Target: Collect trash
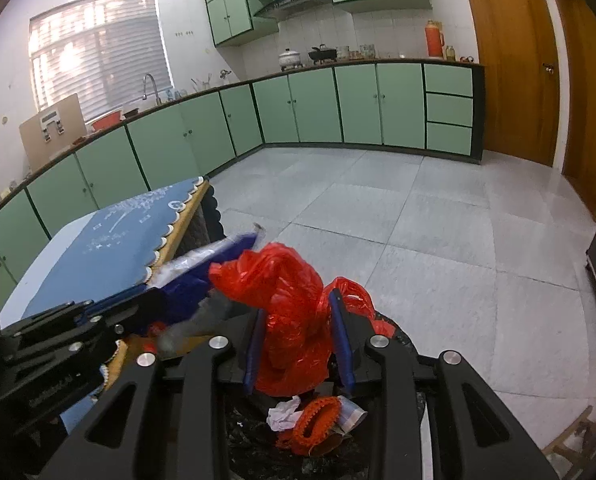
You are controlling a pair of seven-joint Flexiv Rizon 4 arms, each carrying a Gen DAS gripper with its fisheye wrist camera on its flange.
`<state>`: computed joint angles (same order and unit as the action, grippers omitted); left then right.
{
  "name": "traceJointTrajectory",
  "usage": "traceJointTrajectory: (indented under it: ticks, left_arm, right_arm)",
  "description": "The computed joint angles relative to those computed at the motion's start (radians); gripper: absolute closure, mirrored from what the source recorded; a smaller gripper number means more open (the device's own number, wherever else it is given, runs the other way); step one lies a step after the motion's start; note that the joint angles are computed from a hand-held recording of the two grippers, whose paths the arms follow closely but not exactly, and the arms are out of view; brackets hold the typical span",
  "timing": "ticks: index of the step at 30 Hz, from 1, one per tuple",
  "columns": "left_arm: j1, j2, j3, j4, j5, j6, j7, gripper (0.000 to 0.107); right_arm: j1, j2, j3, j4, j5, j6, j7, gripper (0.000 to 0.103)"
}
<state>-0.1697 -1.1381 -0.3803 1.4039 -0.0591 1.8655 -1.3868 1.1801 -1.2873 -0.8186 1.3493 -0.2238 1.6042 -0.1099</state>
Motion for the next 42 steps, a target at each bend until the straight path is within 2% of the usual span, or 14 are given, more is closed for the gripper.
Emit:
traceJointTrajectory:
  ticks: [1, 5, 7, 13, 16, 18, 20, 26, 31, 36, 42]
  left_arm:
    - [-0.008, -0.006, 0.010, -0.011, -0.009, -0.002, -0.003, 0.078]
    - [-0.020, -0.012, 0.034, -0.037, -0.032, -0.014, -0.007, 0.077]
    - [-0.020, -0.007, 0.042, -0.032, -0.038, 0.001, -0.015, 0.073]
    - [-0.024, 0.036, 0.090, 0.016, -0.051, 0.059, -0.048, 0.071]
    - [-0.040, 0.064, 0.132, 0.053, -0.071, 0.100, -0.073, 0.066]
    - [-0.053, 0.084, 0.162, 0.082, -0.087, 0.125, -0.087, 0.063]
    - [-0.059, 0.098, 0.181, 0.103, -0.095, 0.138, -0.094, 0.061]
    - [-0.063, 0.145, 0.213, 0.173, -0.120, 0.172, -0.118, 0.052]
    - [-0.093, 0.188, 0.258, 0.237, -0.160, 0.218, -0.129, 0.040]
    - [-0.119, 0.227, 0.286, 0.304, -0.194, 0.256, -0.126, 0.032]
    - [-0.120, 0.276, 0.287, 0.391, -0.203, 0.300, -0.129, 0.024]
  right_arm:
    - [-0.014, -0.005, 0.012, -0.016, -0.004, -0.004, -0.002, 0.070]
    - [-0.043, -0.013, 0.039, -0.030, -0.004, 0.005, -0.007, 0.069]
    - [-0.057, -0.019, 0.049, -0.047, -0.004, 0.004, -0.007, 0.069]
    - [-0.106, -0.022, 0.111, -0.097, -0.039, -0.015, -0.026, 0.069]
    - [-0.145, -0.012, 0.168, -0.130, -0.076, -0.036, -0.051, 0.060]
    - [-0.150, -0.010, 0.179, -0.142, -0.097, -0.052, -0.050, 0.050]
    - [-0.148, -0.006, 0.180, -0.141, -0.114, -0.057, -0.042, 0.047]
    - [-0.091, 0.017, 0.113, -0.085, -0.128, -0.047, 0.008, 0.037]
    - [-0.020, 0.043, 0.040, -0.021, -0.119, -0.035, 0.028, 0.025]
    - [0.034, 0.063, -0.003, 0.029, -0.093, -0.011, 0.015, 0.016]
    - [0.095, 0.082, -0.041, 0.078, -0.041, 0.015, -0.011, 0.009]
